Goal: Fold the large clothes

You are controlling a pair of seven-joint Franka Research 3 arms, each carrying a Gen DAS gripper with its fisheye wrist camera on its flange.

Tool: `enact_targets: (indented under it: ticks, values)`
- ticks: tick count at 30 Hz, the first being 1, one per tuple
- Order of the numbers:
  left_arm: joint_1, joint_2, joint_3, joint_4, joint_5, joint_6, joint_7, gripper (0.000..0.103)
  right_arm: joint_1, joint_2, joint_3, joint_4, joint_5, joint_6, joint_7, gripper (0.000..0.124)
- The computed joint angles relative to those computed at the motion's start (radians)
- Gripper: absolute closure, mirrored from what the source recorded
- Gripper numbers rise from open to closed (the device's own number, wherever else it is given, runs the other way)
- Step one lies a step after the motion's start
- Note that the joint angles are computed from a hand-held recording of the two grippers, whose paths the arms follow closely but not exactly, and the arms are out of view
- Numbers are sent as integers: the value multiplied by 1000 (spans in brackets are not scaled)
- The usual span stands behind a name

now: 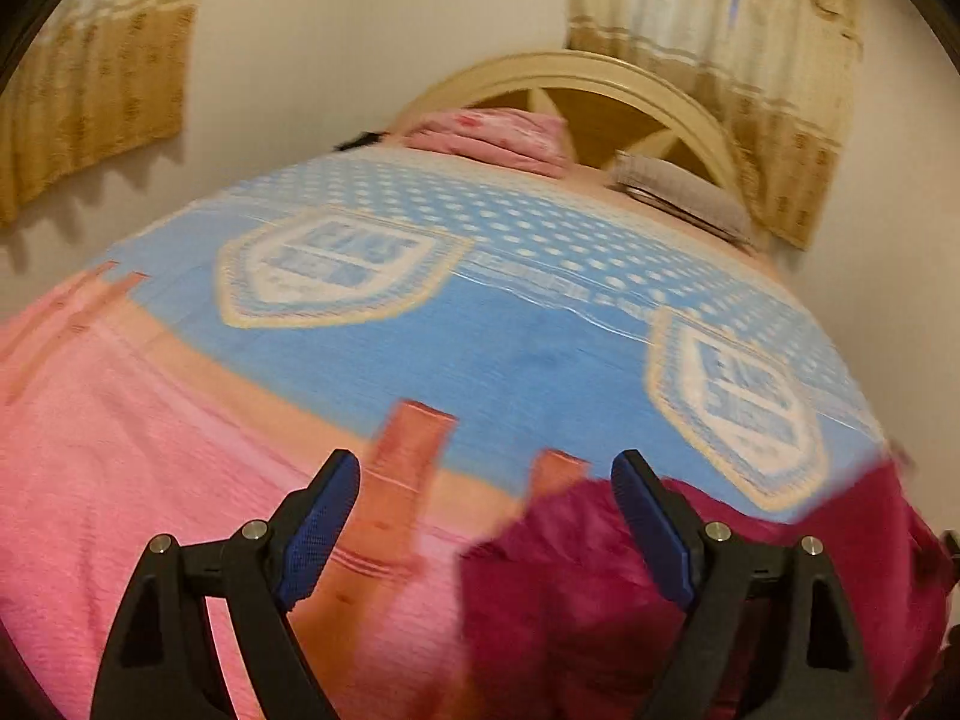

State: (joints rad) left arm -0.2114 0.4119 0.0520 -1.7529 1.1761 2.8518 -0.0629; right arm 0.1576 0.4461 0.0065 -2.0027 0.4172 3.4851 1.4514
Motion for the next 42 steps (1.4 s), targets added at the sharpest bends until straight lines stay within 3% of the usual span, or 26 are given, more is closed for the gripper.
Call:
enact_targets:
  ticks: [1, 3, 5, 7, 9, 11, 13, 15, 17, 20, 23, 25, 27, 33, 38, 42]
  values:
    - [-23, -17, 15, -10, 22, -62, -31, 17, -16, -4, 11, -13, -28, 43, 38, 37]
    - [-50, -58, 32, -48, 146, -97, -151, 17, 35, -22, -29, -24, 37, 66, -20, 37]
    - [-73, -87, 21, -72, 254, -150, -235, 15, 40, -41, -19, -45, 39, 82, -32, 37]
    - [-87, -100, -2, -83, 373, -151, -309, 9, 7, -66, 31, -92, -35, 94, -23, 37]
    - [-91, -78, -39, -58, 430, -148, -314, 7, 23, -73, 48, -125, -84, 103, -52, 37]
    - [-82, -27, -82, -4, 420, -124, -238, 6, -7, -70, 92, -131, -160, 56, -38, 37]
    - [-95, 55, -108, 85, 340, -171, -72, 6, 26, -53, 72, -109, -161, -5, -64, 40]
    - [-116, 138, -104, 176, 261, -217, 75, 6, 138, -22, -31, -61, -81, -60, -120, 40]
    - [-135, 208, -91, 246, 186, -278, 167, 6, 179, 6, -84, -15, -31, -120, -128, 40]
    - [-105, 300, -113, 335, -26, -339, 313, 6, 254, 49, -178, 28, 16, -141, -117, 40]
    - [-72, 310, -96, 304, -117, -258, 273, 3, 289, 87, -224, 61, 32, -142, -115, 38]
    - [-81, 296, -66, 278, -151, -247, 230, 2, 358, 115, -297, 80, 56, -147, -112, 38]
    - [-79, 295, -52, 265, -194, -216, 224, 1, 371, 139, -312, 100, 61, -152, -111, 38]
    - [-67, 332, -50, 297, -344, -172, 364, 1, 390, 193, -361, 151, 48, -221, -28, 38]
    - [-118, 292, 9, 244, -347, -136, 348, 1, 420, 193, -405, 136, 14, -247, 43, 37]
    - [-166, 196, 92, 146, -232, -32, 205, 1, 468, 176, -464, 107, -34, -277, 95, 40]
